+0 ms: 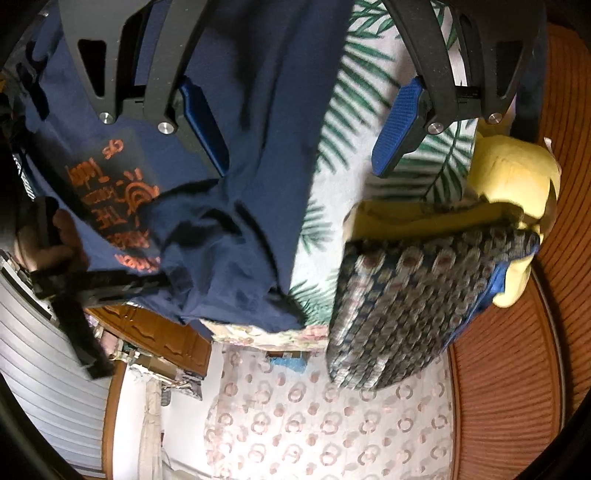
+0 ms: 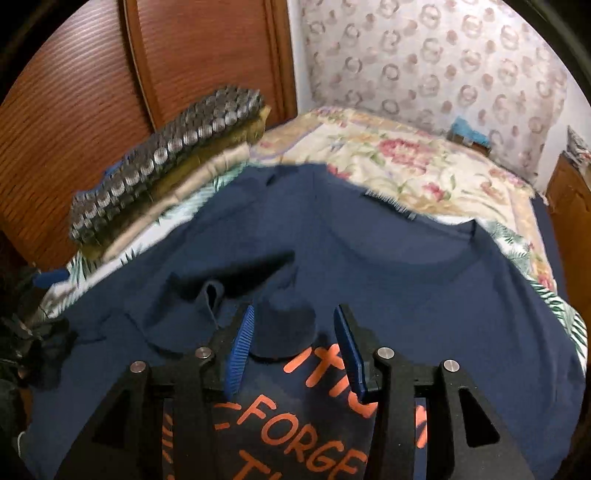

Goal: Fold small clothes

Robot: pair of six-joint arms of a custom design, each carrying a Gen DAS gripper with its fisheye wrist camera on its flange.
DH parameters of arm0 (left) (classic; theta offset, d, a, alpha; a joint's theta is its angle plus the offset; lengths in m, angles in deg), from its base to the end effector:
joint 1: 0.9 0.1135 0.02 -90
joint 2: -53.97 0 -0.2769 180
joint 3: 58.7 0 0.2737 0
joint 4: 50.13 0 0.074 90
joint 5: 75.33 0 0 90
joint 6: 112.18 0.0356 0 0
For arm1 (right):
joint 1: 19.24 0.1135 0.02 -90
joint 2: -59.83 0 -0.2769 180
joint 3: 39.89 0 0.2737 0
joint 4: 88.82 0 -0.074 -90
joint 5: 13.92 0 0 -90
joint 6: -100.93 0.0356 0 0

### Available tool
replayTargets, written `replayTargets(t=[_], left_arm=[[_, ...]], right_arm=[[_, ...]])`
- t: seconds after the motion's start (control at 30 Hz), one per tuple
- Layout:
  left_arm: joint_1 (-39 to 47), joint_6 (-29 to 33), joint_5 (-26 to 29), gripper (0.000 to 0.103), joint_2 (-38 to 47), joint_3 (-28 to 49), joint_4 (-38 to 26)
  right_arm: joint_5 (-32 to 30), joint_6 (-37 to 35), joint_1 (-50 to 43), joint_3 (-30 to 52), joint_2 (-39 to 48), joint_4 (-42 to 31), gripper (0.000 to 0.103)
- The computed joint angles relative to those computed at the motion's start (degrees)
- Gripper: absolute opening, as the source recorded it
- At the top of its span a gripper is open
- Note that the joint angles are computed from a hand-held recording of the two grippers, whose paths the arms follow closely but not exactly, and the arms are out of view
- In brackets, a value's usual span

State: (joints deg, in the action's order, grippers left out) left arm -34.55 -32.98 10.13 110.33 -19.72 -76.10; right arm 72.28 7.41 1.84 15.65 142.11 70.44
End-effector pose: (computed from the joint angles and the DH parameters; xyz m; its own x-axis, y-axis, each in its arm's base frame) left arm 0.1742 -0.1126 0.1871 -0.6558 0.2122 -0.7245 0.3885 0.9177 -0.0829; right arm 0.2802 0.1106 0.1840 -0.6618 -0.3208 -0.6776 -0.4421 0.8969 0.0073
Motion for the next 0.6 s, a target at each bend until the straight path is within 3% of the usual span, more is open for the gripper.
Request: replayTargets(t=[0.03, 0.13, 0.27, 0.3, 0.37, 0.4, 0.5, 0.57, 0.6], left_arm=[[-0.63, 0.13, -0.65, 0.080, 0.37, 0.96, -0.11], [-2.20, 0.58, -2.52, 0.080, 2.08, 4.43, -0.33], [-3.51, 1.83, -4.07, 0.080, 7.79, 10.57, 1.05], [-3.76, 2.06, -4.25, 0.080, 9.60, 12.22, 1.32], [-3.94, 2.45, -3.36, 0.080, 13.61, 15.75, 2.11], [-3.98, 2.59, -2.83, 0.080, 15.94, 17.80, 2.36], [-3.59, 3.60, -0.37, 0.078, 22.58, 23.44, 2.60], [-3.62, 4.70, 0.61, 0.063, 28.16, 28.30, 1.67], [-3.48, 5.33, 1.40, 0.060, 31.21, 31.06, 1.01]], right_arm=[[-1.04, -1.55, -0.43, 1.94, 1.80, -0.98, 0.006], [-1.11, -5.29, -2.49, 5.05, 2.55, -2.51, 0.004], [4.87, -2.64, -5.12, 7.51, 1.77, -1.34, 0.005], [5.06, -2.75, -5.57, 7.98, 2.02, -1.13, 0.009], [4.86, -2.71, -6.97, 9.32, 2.96, -1.95, 0.040], [3.66, -2.60, -7.82, 9.37, 3.16, -1.94, 0.046], [0.74, -3.55, -10.25, 8.17, 2.76, -1.14, 0.052], [-0.87, -4.45, -11.42, 7.16, 3.32, 0.00, 0.053], [-0.85, -4.26, -11.22, 7.34, 4.61, 0.61, 0.053]])
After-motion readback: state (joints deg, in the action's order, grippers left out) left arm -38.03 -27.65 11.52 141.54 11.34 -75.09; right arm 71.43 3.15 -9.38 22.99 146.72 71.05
